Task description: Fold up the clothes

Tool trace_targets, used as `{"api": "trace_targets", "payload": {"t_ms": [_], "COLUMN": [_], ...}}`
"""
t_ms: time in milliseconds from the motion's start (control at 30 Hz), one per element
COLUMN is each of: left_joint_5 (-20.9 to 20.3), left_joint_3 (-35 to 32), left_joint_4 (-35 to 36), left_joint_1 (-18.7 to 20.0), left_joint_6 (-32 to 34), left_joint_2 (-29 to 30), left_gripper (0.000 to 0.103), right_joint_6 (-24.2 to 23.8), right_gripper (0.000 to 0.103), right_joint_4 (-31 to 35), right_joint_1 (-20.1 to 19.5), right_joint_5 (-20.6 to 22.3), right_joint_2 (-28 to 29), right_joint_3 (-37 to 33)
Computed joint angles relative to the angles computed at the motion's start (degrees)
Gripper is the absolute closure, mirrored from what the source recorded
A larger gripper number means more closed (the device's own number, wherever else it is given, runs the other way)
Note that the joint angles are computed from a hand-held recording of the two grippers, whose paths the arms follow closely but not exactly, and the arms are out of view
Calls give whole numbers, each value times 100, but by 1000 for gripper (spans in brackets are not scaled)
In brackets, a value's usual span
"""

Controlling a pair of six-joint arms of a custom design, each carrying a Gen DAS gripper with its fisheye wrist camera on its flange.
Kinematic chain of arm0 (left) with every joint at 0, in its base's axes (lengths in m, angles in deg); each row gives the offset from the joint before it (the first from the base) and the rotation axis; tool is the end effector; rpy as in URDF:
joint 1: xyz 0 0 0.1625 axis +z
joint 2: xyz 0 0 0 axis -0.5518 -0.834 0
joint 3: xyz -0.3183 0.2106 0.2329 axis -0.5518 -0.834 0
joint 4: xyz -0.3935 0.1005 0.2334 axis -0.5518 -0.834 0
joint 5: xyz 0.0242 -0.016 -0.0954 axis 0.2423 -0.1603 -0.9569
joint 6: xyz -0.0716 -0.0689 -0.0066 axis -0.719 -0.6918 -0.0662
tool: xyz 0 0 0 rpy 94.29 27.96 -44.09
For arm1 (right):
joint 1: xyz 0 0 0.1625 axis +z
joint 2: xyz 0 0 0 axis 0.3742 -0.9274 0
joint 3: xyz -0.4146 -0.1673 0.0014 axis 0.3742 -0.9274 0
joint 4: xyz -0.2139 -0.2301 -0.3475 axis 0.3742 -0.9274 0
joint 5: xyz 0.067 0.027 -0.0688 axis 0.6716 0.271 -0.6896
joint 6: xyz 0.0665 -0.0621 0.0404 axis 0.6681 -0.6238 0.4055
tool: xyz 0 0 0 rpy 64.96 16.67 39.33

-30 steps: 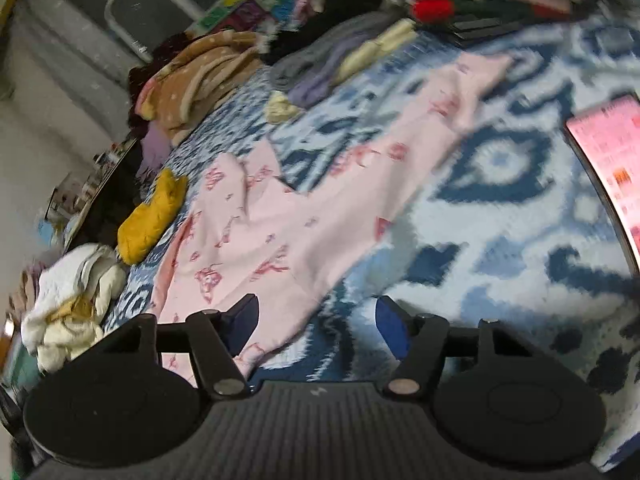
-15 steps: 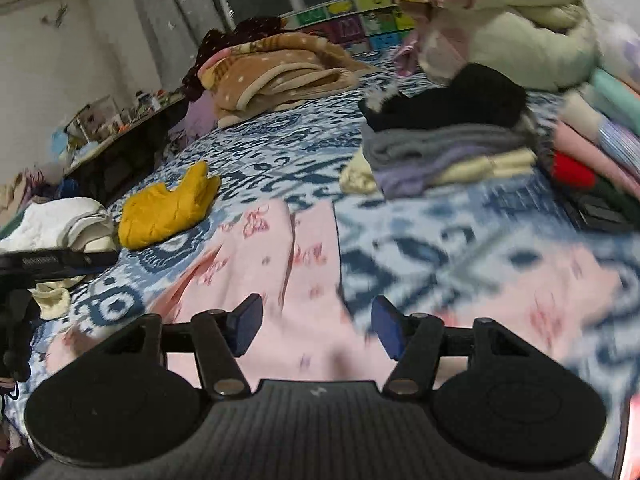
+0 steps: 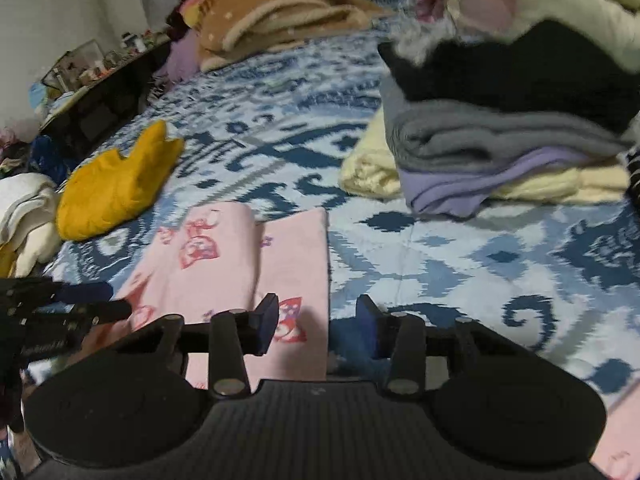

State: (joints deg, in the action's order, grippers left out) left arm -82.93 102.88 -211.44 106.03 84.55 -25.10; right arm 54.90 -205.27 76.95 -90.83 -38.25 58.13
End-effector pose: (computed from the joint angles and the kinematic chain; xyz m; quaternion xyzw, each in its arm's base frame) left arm -0.0462 -0.7059 0.1712 0.4251 0.8592 -0.1900 0.2123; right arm 0.1727 -0.6072 0.0385 -0.0226 -0.8767 0.4060 0.2570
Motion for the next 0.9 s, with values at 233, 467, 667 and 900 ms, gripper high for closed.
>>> {"api": "trace_targets", "payload": {"t_ms": [233, 467, 667, 900], "left_joint_5": [-32, -757, -246, -627], "left_joint_3": [-200, -764, -1061, -84], "left_joint_4": [95, 487, 771, 377], "left_joint_1": [63, 500, 657, 663], "left_joint_6": [-195, -1906, -2675, -2429], "left_joint_2": [132, -7, -5, -1126], "left_gripper": [93, 101, 100, 44], "right_joint_6": [79, 311, 748, 863], "right_gripper": [94, 96, 63, 36], "right_joint_4": [296, -545, -544, -2140], "right_joint_1": [-101, -132, -174, 143], "right_joint_5": [46, -148, -467, -371], "right_joint_2": [185, 25, -5, -271], "right_joint_3": [-281, 68, 141, 1085]}}
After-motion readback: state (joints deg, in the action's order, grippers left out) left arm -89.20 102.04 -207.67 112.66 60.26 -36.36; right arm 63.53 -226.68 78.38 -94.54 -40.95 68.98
